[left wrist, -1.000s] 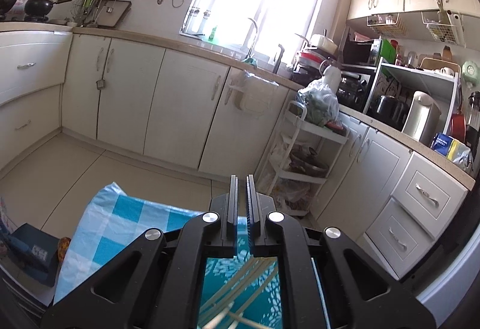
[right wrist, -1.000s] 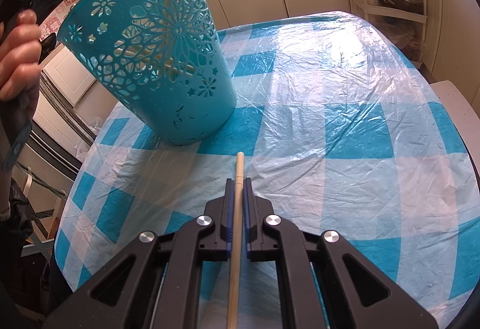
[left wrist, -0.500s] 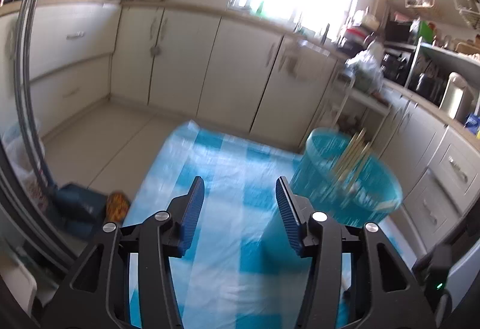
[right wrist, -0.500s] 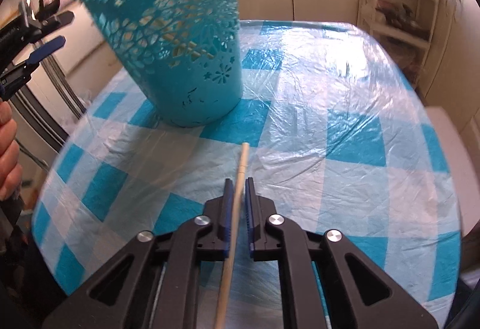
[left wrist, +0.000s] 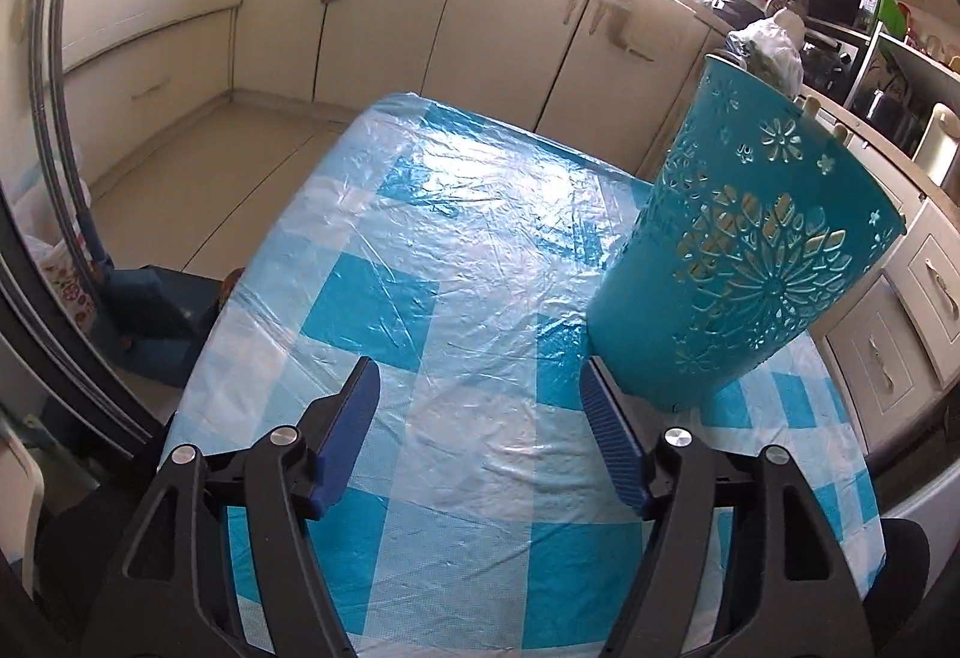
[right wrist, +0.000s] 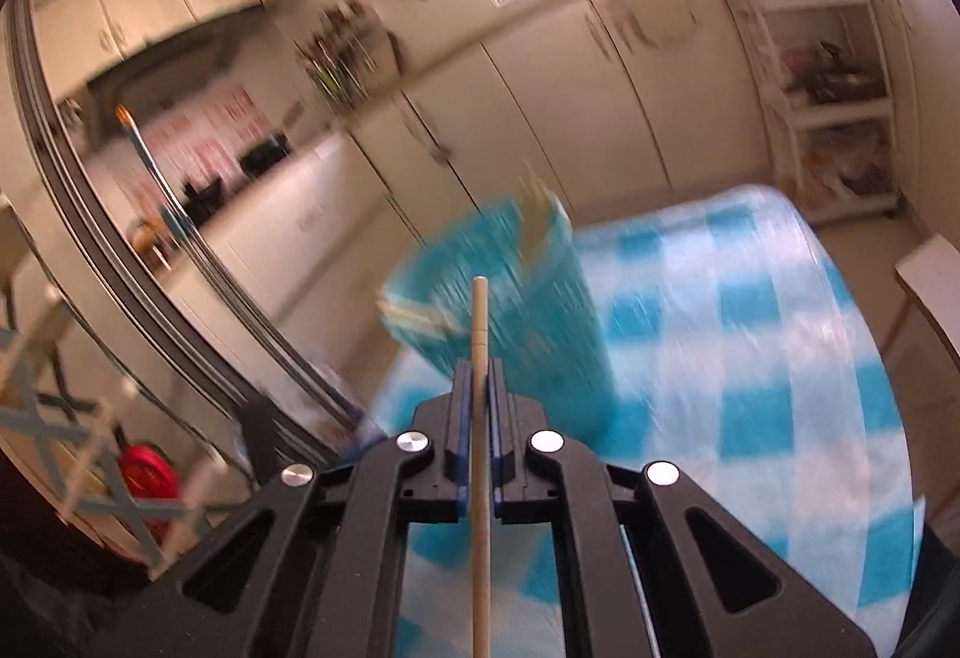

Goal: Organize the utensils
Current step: 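Carry the held chopstick over the basket and open the right gripper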

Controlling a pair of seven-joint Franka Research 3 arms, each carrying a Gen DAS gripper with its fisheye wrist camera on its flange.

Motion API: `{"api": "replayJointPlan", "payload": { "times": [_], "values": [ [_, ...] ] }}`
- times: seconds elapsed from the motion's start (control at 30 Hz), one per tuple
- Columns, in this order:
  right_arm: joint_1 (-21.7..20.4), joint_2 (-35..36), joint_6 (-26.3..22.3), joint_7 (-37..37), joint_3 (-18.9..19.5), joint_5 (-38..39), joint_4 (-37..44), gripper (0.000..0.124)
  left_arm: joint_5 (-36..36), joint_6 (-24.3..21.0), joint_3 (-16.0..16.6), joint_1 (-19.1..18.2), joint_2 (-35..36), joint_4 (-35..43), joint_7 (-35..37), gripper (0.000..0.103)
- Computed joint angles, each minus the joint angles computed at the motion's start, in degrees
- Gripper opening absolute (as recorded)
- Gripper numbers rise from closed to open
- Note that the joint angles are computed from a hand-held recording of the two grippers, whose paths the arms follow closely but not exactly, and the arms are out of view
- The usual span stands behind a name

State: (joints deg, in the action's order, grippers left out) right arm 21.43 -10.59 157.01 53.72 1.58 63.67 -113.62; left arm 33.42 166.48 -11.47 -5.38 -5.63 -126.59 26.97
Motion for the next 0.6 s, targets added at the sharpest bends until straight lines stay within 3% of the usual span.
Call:
{"api": "replayJointPlan", "payload": {
  "times": [0.13,0.23,0.33,0.37,0.5,0.6],
  "values": [
    [1.1,8.0,5.9,-5.1,1.2,6.7,13.1,0.006,0.5,-0.7,-0.2,-0.2,0.1,0.4,0.5,0.068],
    [0.3,14.8,12.1,-4.5,3.6,4.9,21.2,0.006,0.5,-0.9,-0.3,-0.5,0.2,0.9,0.2,0.069],
    [0.9,21.6,18.5,3.7,4.3,-5.1,27.1,0.006,0.1,-0.4,-0.1,-0.5,0.2,0.8,-0.2,0.069],
    [2.5,23.5,19.8,9.4,2.5,-11.2,28.1,0.006,-0.1,-0.1,0.0,-0.5,0.2,0.7,-0.2,0.069],
    [6.9,25.9,20.9,22.2,-3.4,-25.6,26.9,0.006,-1.4,0.7,0.2,-0.4,0.2,0.3,0.4,0.069],
    [5.6,24.7,21.1,23.3,-2.2,-28.7,23.5,0.007,-1.6,1.1,0.2,-0.3,0.3,0.2,0.6,0.070]
  ]
}}
